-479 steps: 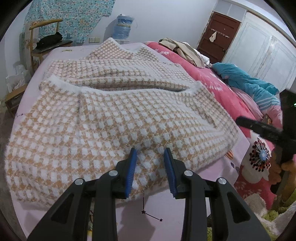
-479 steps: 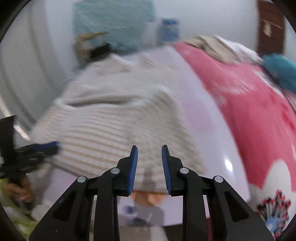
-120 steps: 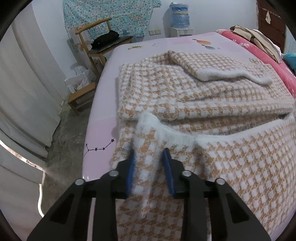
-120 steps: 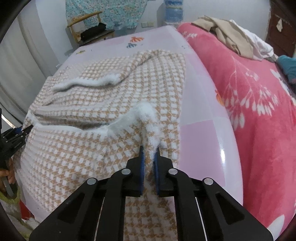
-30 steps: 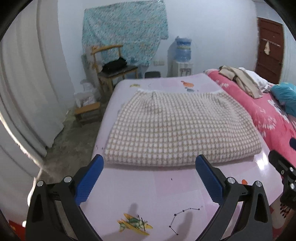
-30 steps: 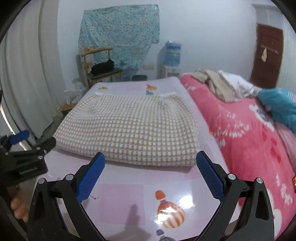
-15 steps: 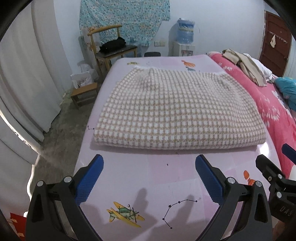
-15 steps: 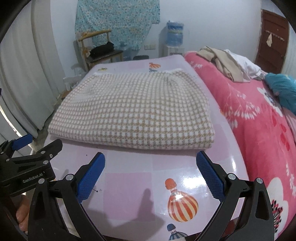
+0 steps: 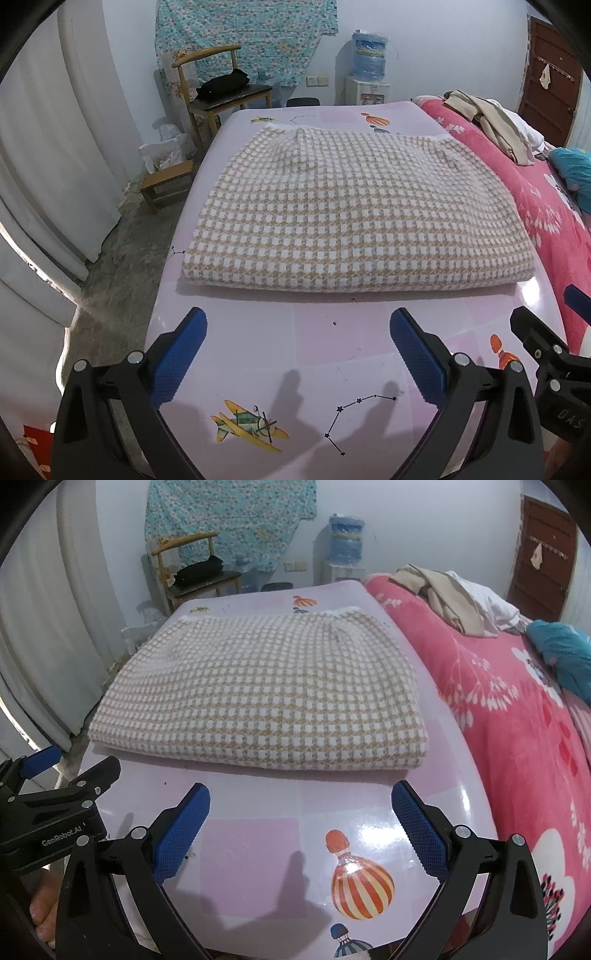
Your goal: Fold large clothes
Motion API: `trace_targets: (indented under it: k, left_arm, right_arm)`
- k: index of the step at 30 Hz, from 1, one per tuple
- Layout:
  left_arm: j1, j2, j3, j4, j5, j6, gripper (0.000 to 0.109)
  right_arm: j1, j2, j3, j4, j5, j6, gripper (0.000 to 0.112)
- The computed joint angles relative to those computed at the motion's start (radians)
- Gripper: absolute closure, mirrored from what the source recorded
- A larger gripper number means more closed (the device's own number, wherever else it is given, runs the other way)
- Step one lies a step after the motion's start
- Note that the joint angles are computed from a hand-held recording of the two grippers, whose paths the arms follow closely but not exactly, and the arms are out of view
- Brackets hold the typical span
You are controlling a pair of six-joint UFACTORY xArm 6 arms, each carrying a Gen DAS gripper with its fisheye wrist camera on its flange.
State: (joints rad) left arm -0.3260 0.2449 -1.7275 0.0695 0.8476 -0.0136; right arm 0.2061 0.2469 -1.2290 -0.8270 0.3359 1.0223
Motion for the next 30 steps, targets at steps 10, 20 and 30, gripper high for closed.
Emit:
trace_targets:
  k: [10, 20, 30]
  left_arm:
    - [-0.004, -0.007, 0.007, 0.002, 0.001, -0.002, 0.011]
    - [-0.004, -0.007, 0.005, 0.0, 0.006, -0.002, 0.011]
    - [-0.002, -0.003, 0.0, 0.0, 0.006, 0.0, 0.011]
  right_arm:
    - [-0.005, -0.007, 0.011, 0.003, 0.001, -0.004, 0.017]
    - [-0.003, -0.006, 0.01, -0.001, 0.006, -0.007, 0.017]
    - [-0.001, 0.0, 0.002, -0.002, 0.016, -0.013, 0.017]
